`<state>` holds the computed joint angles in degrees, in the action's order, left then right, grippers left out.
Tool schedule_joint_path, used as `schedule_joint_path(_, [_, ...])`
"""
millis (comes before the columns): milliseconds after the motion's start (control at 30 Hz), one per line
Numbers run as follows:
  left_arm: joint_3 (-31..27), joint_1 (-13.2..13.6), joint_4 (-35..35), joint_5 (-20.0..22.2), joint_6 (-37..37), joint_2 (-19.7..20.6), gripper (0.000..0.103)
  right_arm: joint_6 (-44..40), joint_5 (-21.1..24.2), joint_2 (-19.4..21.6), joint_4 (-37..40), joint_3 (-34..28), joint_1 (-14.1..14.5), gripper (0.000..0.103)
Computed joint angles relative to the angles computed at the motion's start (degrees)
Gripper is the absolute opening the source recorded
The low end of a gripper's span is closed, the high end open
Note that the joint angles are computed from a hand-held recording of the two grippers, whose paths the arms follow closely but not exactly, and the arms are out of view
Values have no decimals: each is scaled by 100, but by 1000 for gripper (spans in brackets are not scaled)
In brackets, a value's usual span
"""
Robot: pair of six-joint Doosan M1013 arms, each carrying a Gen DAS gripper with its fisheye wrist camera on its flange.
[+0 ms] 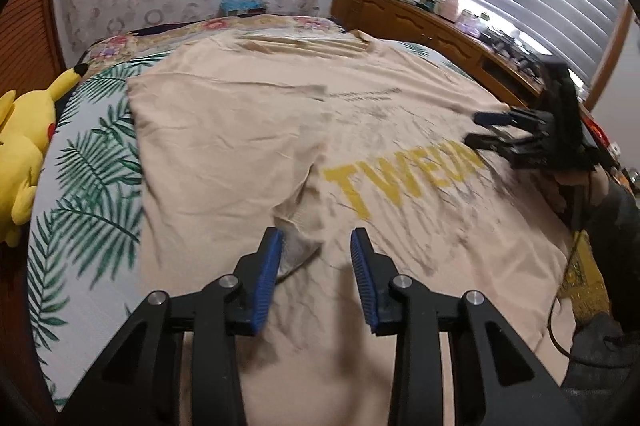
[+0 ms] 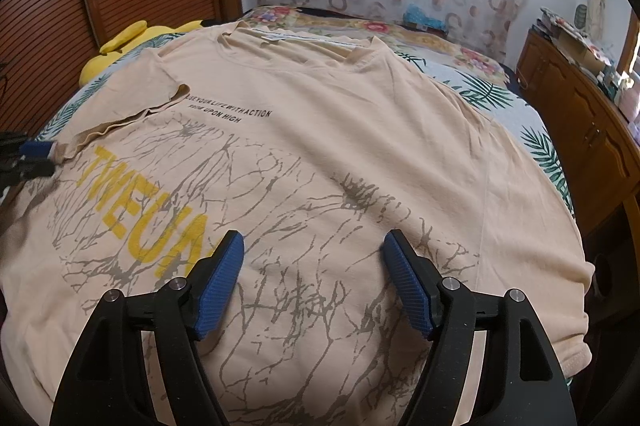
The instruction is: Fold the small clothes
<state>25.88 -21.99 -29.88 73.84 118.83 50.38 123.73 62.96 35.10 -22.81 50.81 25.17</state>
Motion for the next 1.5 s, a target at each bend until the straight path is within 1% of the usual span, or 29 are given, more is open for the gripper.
schedule_joint_path(200, [379, -36, 93, -270, -7, -235, 34, 10, -2, -8, -2, 13, -1, 76])
schedule_joint_path(300, [429, -52, 274, -476, -124, -280, 40, 8, -1, -7, -3, 11, -1, 76])
schedule_joint_path(467, [319, -104, 704, -757, -342, -222, 41, 9, 2, -6, -5, 9, -1, 76])
schedule_joint_path(567, [-97, -119, 844, -537, -580, 24, 44, 11, 1, -8, -7, 10, -2, 76])
schedule_joint_path(700, [-485, -169, 1166, -329, -796, 258, 47, 152, -53, -63, -63, 103, -3, 76])
schedule_joint_path(800, [-561, -177, 1241, -277, -820, 313, 50, 579, -301, -265, -233, 394, -13, 75])
schedule_joint_path(967, [-570, -196, 1323, -297, -757, 321, 55, 1306, -408, -713, -898, 933, -39, 73])
schedule_joint_path(1033, [-660, -190, 1271, -235, -746, 371, 60, 1511, -361, -872, -1063, 1106, -71, 73])
schedule_joint_path(1100, [-595, -212, 1277, -256, -651, 340, 65, 1736, -267, -1038, -1256, 1303, -129, 73])
schedule_joint_path(1167, [-396, -254, 1378, -417, -489, 242, 67, 1857, -136, -1159, -1393, 1445, -174, 73])
schedule_joint_path(1200, [-387, -258, 1377, -428, -496, 238, 67, 1896, -72, -1198, -1445, 1491, -190, 73])
schedule_joint_path(1333, [-372, -240, 1296, -447, -474, 235, 68, 2078, 120, -1392, -1415, 1778, -326, 71])
schedule_joint_path(1500, [-371, -240, 1288, -446, -458, 236, 69, 2130, 111, -1553, -1108, 2080, -484, 67])
